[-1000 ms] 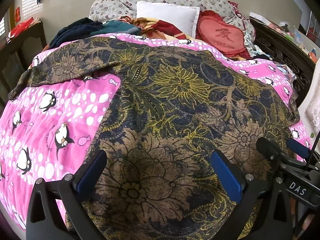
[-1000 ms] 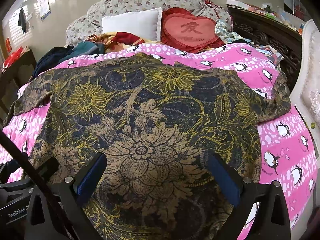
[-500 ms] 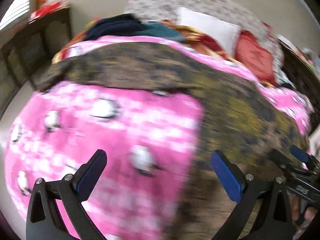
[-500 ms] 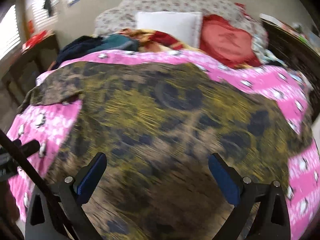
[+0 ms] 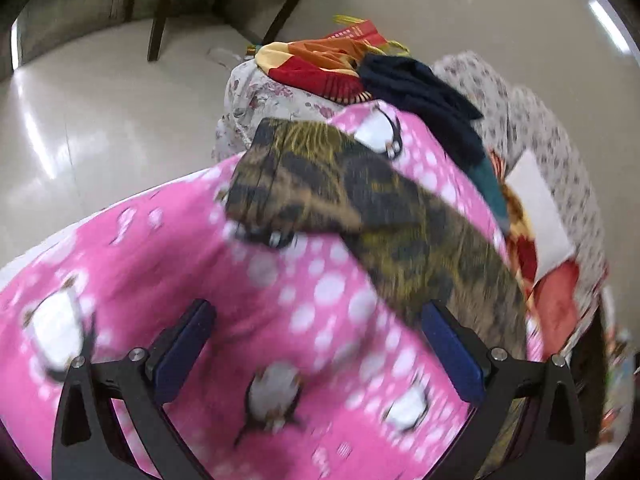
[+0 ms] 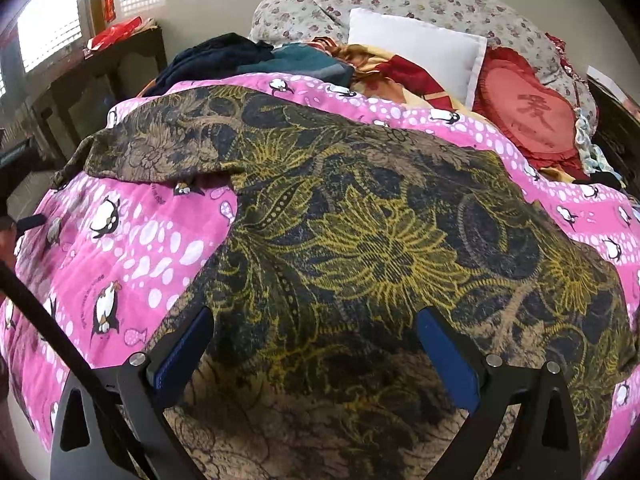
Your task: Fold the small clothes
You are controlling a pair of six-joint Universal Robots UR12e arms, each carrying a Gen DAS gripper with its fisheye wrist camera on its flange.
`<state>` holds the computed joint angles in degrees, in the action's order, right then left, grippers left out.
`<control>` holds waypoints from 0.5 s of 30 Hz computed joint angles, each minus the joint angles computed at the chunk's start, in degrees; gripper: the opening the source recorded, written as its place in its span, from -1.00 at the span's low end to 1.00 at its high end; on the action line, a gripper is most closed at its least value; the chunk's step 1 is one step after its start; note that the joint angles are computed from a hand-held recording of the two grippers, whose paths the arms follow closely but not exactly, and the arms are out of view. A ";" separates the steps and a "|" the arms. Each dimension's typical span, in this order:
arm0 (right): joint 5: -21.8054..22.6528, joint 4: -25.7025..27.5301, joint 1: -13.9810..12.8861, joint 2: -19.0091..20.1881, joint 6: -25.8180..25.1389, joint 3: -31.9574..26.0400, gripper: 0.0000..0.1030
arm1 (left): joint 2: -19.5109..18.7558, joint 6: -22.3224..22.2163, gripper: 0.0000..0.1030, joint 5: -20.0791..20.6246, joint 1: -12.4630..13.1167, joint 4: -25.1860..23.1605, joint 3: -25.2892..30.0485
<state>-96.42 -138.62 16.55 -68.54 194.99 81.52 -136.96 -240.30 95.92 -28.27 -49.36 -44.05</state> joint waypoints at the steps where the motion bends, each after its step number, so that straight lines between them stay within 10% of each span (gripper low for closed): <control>1: 0.15 -0.11 -0.05 0.17 -0.16 -0.23 0.99 | -0.48 -1.22 1.00 -0.55 0.37 0.83 0.45; 6: 0.47 -0.83 -0.30 0.31 -0.88 -0.42 1.00 | -2.00 -7.94 0.91 0.00 1.35 5.91 1.36; 9: 1.02 -0.87 -0.66 0.22 -0.26 -0.24 1.00 | -2.75 -10.10 0.36 1.43 1.49 4.11 2.86; 11: 1.34 -0.90 -0.95 0.03 0.41 0.07 1.00 | -3.66 -7.79 -0.60 0.64 1.59 1.33 4.98; 15: 1.78 -1.45 -1.55 -0.67 1.43 0.91 1.00 | -3.22 -5.70 -0.88 0.49 1.27 0.81 5.16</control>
<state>-94.64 -140.07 15.00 -69.21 196.42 82.43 -140.18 -246.01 96.42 -27.00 -48.55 -38.89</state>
